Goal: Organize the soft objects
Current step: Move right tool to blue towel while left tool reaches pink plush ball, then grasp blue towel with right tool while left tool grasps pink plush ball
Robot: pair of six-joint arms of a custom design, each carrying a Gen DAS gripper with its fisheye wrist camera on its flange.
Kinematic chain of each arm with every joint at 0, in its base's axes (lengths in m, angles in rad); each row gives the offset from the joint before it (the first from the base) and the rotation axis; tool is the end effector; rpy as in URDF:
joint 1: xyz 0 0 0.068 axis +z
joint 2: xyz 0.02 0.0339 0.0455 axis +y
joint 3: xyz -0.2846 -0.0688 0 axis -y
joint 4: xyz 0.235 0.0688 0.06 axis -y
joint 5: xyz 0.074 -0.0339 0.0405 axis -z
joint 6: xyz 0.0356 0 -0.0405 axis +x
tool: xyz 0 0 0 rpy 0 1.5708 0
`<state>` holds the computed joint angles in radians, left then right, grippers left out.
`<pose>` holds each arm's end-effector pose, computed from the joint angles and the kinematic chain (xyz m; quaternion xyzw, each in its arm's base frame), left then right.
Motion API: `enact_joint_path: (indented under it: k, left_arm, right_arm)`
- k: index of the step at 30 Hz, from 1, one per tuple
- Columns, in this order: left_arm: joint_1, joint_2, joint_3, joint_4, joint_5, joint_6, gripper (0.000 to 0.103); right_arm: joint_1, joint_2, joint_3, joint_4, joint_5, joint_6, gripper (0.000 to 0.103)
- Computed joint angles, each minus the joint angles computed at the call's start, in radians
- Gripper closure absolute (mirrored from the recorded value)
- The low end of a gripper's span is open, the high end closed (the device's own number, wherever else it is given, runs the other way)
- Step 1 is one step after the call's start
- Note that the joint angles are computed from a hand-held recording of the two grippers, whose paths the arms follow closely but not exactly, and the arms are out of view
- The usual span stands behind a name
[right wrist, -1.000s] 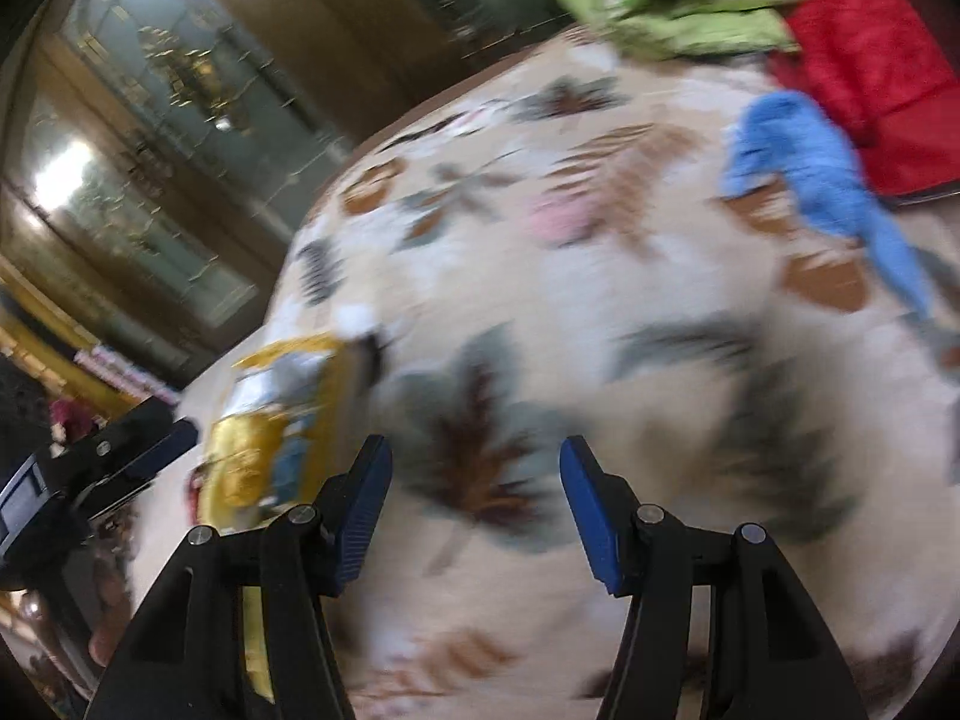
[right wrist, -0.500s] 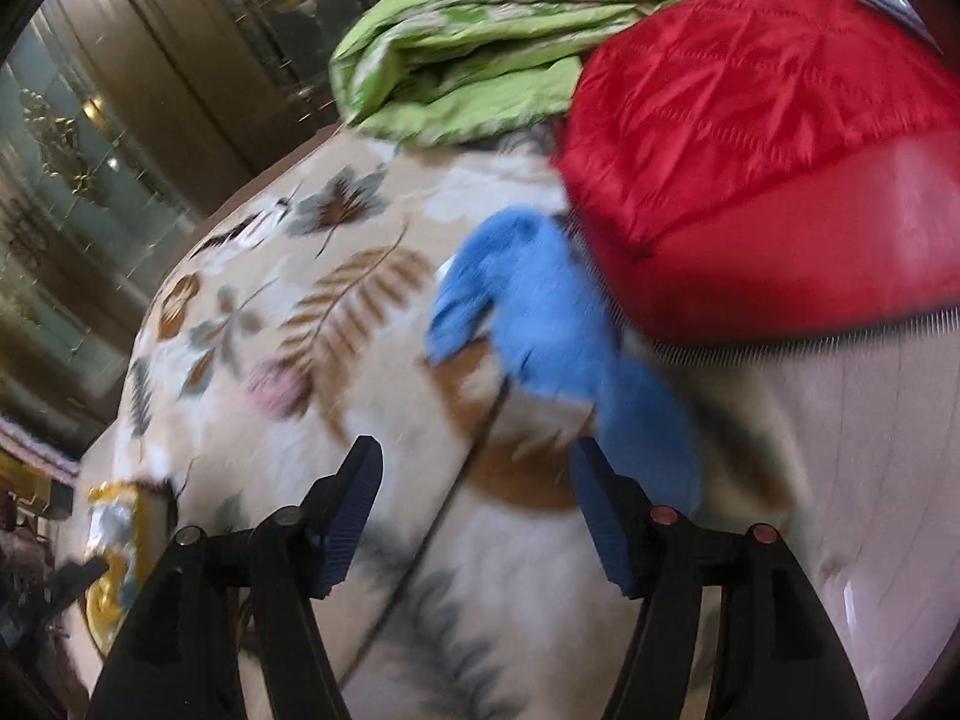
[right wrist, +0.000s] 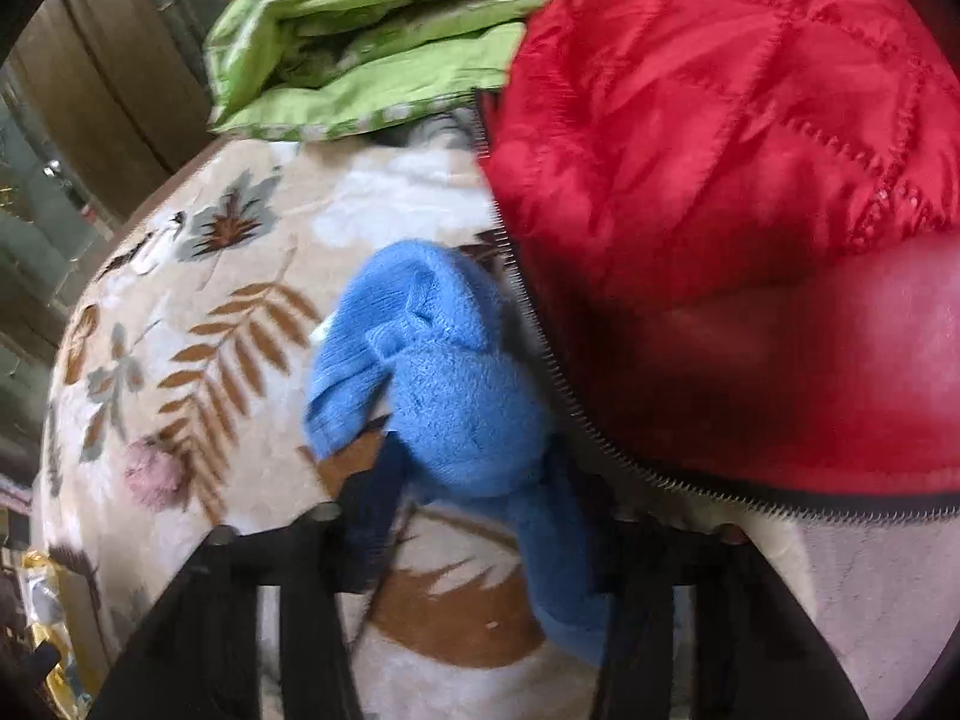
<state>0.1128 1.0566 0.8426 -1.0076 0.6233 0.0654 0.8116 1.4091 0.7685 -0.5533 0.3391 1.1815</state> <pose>0.1590 -0.0029 0.2733 0.0310 0.9384 -0.2861 0.1916 0.1724 0.1645 0.2020 0.2091 0.9459 0.0650 0.2395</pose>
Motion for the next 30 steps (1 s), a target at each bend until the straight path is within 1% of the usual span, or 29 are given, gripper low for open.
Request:
enact_joint_path:
  k: [1, 3, 6, 8, 10, 11, 12, 13, 16, 18, 20, 22, 25, 26, 28, 29, 30]
  left_arm:
    - [-0.012, 0.003, 0.000, 0.010, -0.003, -0.016, 0.035]
    - [-0.041, 0.013, 0.002, 0.029, -0.013, -0.050, 0.035]
    - [-0.102, 0.040, -0.005, 0.081, -0.025, -0.117, 0.035]
    - [-0.159, 0.073, 0.000, 0.120, -0.045, -0.173, 0.035]
    - [-0.214, 0.119, 0.016, 0.154, -0.040, -0.216, 0.035]
    - [-0.235, 0.148, 0.028, 0.166, -0.031, -0.232, 0.035]
    - [-0.257, 0.172, 0.038, 0.185, -0.030, -0.248, 0.035]
    - [-0.282, 0.199, 0.050, 0.213, -0.045, -0.274, 0.035]
    - [-0.335, 0.271, 0.071, 0.293, -0.100, -0.354, 0.035]
    - [-0.357, 0.332, 0.097, 0.330, -0.108, -0.389, 0.035]
    - [-0.365, 0.392, 0.120, 0.369, -0.107, -0.424, 0.035]
    - [-0.387, 0.433, 0.139, 0.419, -0.149, -0.444, 0.035]
    - [-0.407, 0.477, 0.149, 0.494, -0.179, -0.477, 0.035]
    - [-0.425, 0.497, 0.159, 0.502, -0.217, -0.482, 0.035]
    - [-0.452, 0.539, 0.168, 0.519, -0.267, -0.478, 0.043]
    - [-0.464, 0.561, 0.173, 0.520, -0.288, -0.481, 0.055]
    - [-0.472, 0.591, 0.184, 0.511, -0.294, -0.478, 0.072]
  right_arm:
    - [0.033, 0.004, 0.024, -0.043, 0.027, 0.031, 0.067]
    - [0.090, -0.006, 0.053, -0.080, 0.058, 0.069, 0.067]
    - [0.208, -0.034, 0.092, -0.150, 0.098, 0.172, 0.068]
    - [0.305, -0.048, 0.115, -0.191, 0.126, 0.266, 0.068]
    - [0.408, -0.051, 0.132, -0.229, 0.157, 0.383, 0.068]
    - [0.429, -0.045, 0.129, -0.209, 0.158, 0.410, 0.068]
    - [0.472, -0.054, 0.118, -0.198, 0.170, 0.464, 0.068]
    - [0.521, -0.062, 0.102, -0.179, 0.190, 0.522, 0.068]
    - [0.605, -0.059, 0.061, -0.128, 0.199, 0.625, 0.068]
    - [0.619, -0.035, 0.059, -0.090, 0.179, 0.638, 0.068]
    - [0.636, -0.003, 0.076, -0.094, 0.169, 0.649, 0.068]
    - [0.653, 0.016, 0.093, -0.118, 0.177, 0.672, 0.068]
    - [0.647, 0.039, 0.112, -0.144, 0.164, 0.659, 0.068]
    - [0.654, 0.046, 0.118, -0.154, 0.164, 0.667, 0.068]
    - [0.645, 0.048, 0.116, -0.143, 0.155, 0.661, 0.068]
    - [0.665, 0.060, 0.122, -0.150, 0.162, 0.686, 0.068]
    - [0.665, 0.066, 0.131, -0.157, 0.160, 0.686, 0.068]
